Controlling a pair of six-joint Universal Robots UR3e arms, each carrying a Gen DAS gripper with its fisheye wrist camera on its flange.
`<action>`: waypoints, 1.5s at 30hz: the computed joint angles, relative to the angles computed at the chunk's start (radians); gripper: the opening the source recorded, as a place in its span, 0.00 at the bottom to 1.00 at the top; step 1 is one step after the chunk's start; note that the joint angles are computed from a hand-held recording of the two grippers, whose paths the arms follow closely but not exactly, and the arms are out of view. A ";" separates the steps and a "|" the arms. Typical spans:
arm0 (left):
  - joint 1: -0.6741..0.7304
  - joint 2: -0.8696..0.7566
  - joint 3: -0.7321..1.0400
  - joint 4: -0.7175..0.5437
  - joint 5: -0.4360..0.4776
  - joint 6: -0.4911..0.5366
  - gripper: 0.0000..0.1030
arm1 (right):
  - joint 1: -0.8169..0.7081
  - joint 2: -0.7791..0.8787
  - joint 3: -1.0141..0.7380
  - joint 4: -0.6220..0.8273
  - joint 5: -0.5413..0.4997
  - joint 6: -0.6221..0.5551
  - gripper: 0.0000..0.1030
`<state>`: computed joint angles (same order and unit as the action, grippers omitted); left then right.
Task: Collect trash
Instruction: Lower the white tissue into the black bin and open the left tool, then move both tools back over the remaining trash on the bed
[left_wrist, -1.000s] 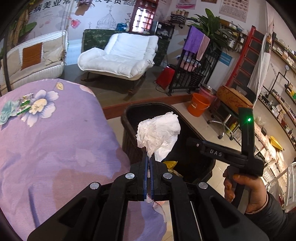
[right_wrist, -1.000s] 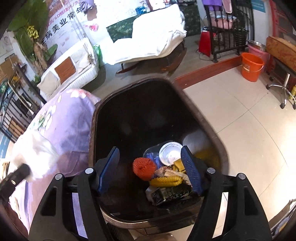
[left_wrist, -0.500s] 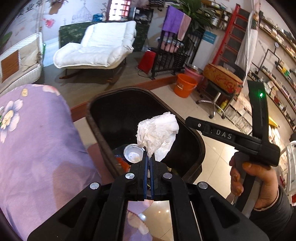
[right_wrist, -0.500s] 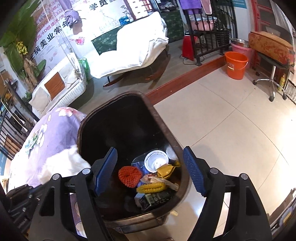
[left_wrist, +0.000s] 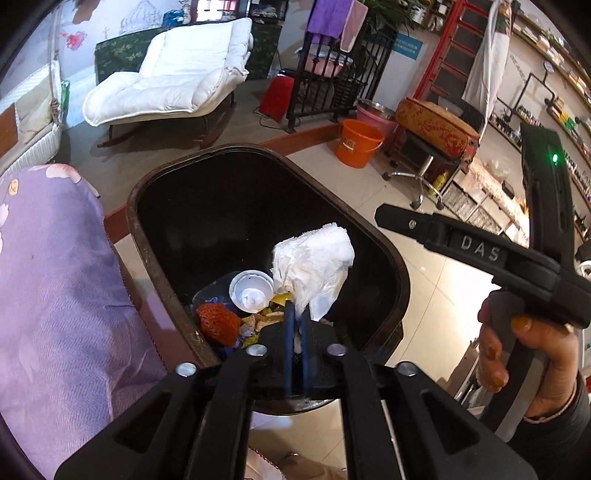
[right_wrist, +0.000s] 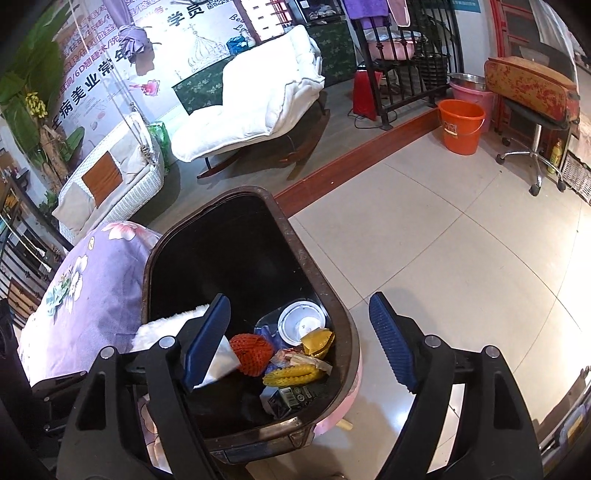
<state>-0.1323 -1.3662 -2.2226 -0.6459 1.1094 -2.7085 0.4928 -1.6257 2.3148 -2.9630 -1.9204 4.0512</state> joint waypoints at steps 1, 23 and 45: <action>-0.004 -0.003 -0.002 0.008 0.004 -0.001 0.40 | -0.002 -0.001 0.001 0.000 0.000 0.000 0.77; 0.220 0.293 -0.152 -0.081 -0.086 0.082 0.85 | 0.045 0.085 -0.089 -0.038 0.001 -0.023 0.80; 0.938 0.706 -0.111 -0.738 -0.265 0.537 0.86 | 0.182 0.479 -0.701 0.088 0.133 -0.227 0.80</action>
<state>0.8058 -0.6599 -2.3332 -1.3840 0.8440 -2.1716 0.6752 -1.1469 1.6142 -2.8746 -1.7879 3.8240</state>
